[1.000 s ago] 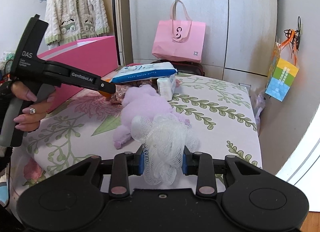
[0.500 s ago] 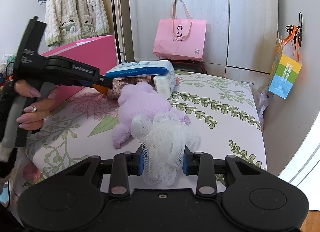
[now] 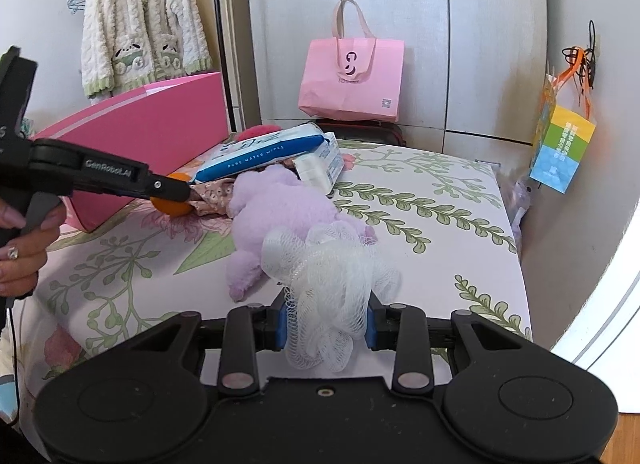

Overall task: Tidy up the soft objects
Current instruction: 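Grasp the orange makeup sponge with the left tool while the right tool holds the puff, then carry the sponge with the left tool while the right tool carries the puff to the box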

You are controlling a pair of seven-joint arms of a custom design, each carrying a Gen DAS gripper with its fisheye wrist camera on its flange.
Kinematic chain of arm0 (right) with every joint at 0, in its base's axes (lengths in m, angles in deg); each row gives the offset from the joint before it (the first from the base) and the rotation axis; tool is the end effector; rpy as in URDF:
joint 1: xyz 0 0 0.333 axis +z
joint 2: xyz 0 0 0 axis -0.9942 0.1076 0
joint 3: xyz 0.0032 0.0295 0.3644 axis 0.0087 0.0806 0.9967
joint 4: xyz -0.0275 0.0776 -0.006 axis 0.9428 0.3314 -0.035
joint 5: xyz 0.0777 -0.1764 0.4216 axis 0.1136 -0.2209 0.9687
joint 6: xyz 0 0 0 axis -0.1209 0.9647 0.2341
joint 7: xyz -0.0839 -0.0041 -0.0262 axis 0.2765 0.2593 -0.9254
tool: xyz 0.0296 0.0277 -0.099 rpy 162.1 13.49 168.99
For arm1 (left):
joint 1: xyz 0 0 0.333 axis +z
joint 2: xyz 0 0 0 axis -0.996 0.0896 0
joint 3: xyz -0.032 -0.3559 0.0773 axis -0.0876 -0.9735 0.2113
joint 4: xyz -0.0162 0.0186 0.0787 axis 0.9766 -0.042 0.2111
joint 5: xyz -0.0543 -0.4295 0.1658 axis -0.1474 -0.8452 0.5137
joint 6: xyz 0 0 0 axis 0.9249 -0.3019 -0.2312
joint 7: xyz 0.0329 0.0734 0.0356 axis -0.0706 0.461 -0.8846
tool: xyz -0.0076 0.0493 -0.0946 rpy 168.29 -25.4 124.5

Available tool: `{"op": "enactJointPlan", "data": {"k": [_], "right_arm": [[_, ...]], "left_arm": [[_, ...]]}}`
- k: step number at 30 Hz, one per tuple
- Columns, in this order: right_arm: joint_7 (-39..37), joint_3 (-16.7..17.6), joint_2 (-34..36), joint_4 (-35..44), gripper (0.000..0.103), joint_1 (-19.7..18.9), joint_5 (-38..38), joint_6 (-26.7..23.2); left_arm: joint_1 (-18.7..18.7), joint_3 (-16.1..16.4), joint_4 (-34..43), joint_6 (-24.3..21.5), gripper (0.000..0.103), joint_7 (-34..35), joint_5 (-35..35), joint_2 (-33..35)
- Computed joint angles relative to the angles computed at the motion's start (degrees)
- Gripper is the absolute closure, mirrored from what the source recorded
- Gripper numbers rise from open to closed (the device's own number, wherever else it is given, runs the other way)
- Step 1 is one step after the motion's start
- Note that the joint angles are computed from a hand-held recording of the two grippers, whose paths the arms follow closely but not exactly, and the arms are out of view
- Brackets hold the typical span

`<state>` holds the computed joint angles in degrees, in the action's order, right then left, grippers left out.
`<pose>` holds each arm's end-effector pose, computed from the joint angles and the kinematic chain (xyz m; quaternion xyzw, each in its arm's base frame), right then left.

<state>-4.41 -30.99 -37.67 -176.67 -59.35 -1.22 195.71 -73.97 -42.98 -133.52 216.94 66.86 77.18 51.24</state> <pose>0.3980 0.0621 0.4301 -0.7525 0.4778 -0.2054 0.4041 0.4073 -0.2244 0.4411 -0.6539 0.6090 -0.3773 0.2432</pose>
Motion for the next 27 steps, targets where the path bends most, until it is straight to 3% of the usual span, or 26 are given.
{"op": "enactJointPlan", "data": {"k": [3, 8, 10, 13, 16, 20, 21, 23, 27], "right_arm": [[0.6, 0.6, -0.3, -0.4, 0.065, 0.0, -0.6, 1.1], [1.6, -0.1, -0.6, -0.9, 0.065, 1.3, -1.4, 2.5], [1.5, -0.5, -0.6, -0.9, 0.065, 1.9, -1.4, 3.0], [2.2, -0.7, -0.5, -0.9, 0.065, 2.2, -2.1, 3.5], [3.2, -0.7, -0.4, -1.0, 0.065, 2.6, -3.2, 4.1], [4.4, -1.3, -0.6, -1.4, 0.064, 3.5, -4.7, 4.9], [5.1, -1.3, -0.8, -1.6, 0.065, 3.5, -5.3, 4.9], [6.5, -1.5, -1.1, -1.8, 0.065, 3.6, -6.4, 4.9], [9.9, -1.3, -2.1, -2.5, 0.065, 3.4, -9.3, 5.5]], "left_arm": [[-5.2, 4.9, -1.3, -0.3, 0.069, 1.7, -1.2, -0.2], [-10.7, 10.2, -3.0, -0.4, 0.065, 4.6, -3.3, -0.7], [-10.1, 10.2, -3.3, 1.2, 0.061, 4.6, -4.3, -1.0], [-4.5, 5.2, -3.3, 3.7, 0.059, 4.2, -5.8, -1.9], [-4.2, 4.3, -2.3, 1.8, 0.059, 5.5, -6.7, -1.0], [-15.2, 13.9, -2.6, -1.3, 0.06, 10.2, -7.6, 1.1], [-16.1, 14.4, -2.8, -1.9, 0.061, 10.7, -7.8, 1.1], [-14.2, 12.1, -3.0, -2.1, 0.067, 9.8, -7.4, 0.6], [-11.5, 8.5, -3.8, -2.4, 0.068, 9.0, -5.6, -2.6]]}}
